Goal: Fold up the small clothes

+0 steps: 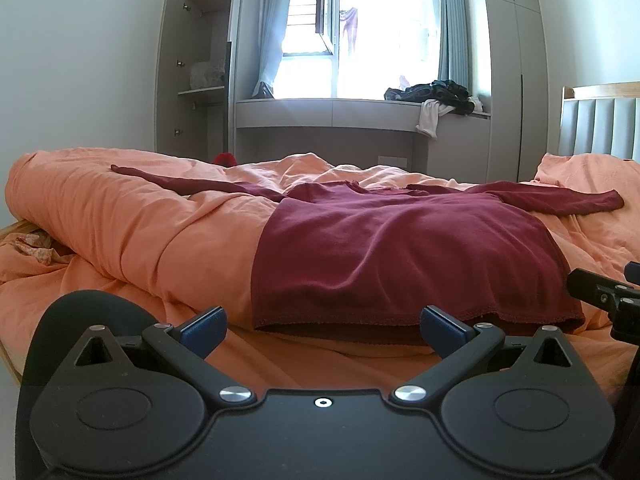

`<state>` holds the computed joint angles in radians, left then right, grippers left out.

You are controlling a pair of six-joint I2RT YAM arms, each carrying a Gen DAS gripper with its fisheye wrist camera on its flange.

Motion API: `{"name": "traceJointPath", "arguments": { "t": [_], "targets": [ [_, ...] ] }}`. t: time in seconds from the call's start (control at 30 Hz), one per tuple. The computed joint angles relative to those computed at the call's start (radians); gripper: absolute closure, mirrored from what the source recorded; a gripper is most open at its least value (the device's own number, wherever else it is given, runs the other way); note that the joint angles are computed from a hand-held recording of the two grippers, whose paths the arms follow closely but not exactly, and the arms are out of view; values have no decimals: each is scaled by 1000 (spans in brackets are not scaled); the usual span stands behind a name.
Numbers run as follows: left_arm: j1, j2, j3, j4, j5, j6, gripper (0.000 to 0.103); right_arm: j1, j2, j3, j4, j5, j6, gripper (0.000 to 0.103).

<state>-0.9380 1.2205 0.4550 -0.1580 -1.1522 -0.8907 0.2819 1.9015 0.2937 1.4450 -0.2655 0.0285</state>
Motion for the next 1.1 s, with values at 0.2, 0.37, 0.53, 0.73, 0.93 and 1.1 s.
{"name": "traceJointPath", "arguments": {
  "t": [0.2,0.37,0.53,0.73,0.93,1.1],
  "targets": [
    [1,-1,-1,2,-1,2,0,-1,2,1,1,-1,0,0],
    [0,1,1,-3,0,0,0,-1,2,1,1,-1,0,0],
    [1,1,1,-3,0,-2,0,0,0,0,1,0,0,0],
    [4,-29,7,-57,7,-18,0,6,-4,-5,0,6,3,0],
    [58,-28,18,-23,61,50,0,-10,-45,3,-66,-11,1,0],
    [153,-26,59,50,142,196,0,-18,-131,93,-334,-34,-12,0]
  ]
}}
